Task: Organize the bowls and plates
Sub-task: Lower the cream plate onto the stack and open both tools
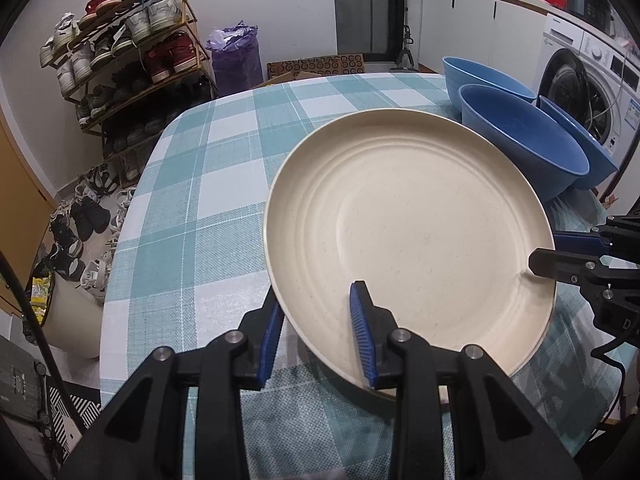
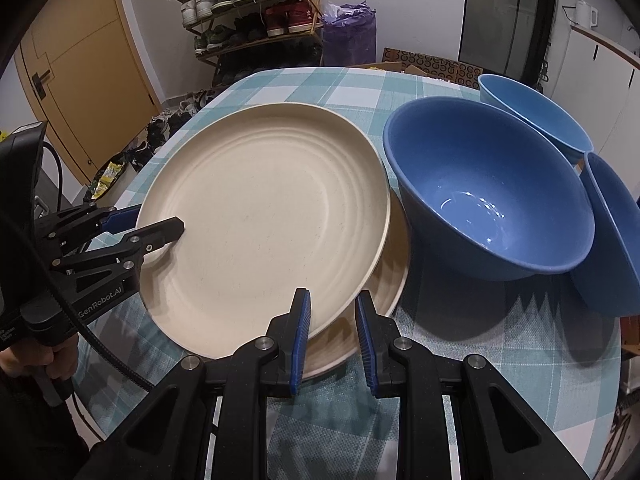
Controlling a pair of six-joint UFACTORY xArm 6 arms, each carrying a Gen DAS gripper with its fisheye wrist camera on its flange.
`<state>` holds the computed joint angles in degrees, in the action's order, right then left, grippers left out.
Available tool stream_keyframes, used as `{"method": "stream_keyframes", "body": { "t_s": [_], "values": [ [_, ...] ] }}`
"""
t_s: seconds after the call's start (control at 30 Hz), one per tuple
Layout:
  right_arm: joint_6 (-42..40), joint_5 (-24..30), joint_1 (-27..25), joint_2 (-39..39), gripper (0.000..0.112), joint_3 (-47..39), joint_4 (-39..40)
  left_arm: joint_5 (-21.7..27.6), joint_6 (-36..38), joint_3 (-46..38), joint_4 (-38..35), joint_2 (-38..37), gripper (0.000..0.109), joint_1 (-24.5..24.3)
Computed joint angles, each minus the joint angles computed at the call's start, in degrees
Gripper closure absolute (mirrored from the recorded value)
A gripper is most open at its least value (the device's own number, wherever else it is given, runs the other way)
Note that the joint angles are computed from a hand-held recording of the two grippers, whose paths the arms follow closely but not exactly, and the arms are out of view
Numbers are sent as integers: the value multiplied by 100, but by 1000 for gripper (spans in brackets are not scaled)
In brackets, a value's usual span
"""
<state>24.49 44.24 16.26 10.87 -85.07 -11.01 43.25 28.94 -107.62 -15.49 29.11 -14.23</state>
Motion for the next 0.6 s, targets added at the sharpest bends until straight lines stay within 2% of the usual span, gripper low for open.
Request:
{"method": "stream_keyframes", "body": {
  "t_s": [0.6],
  "values": [
    [250,349,80,-44,89,-20,-410,-101,66,203,152,-98,75,-96]
  ]
}}
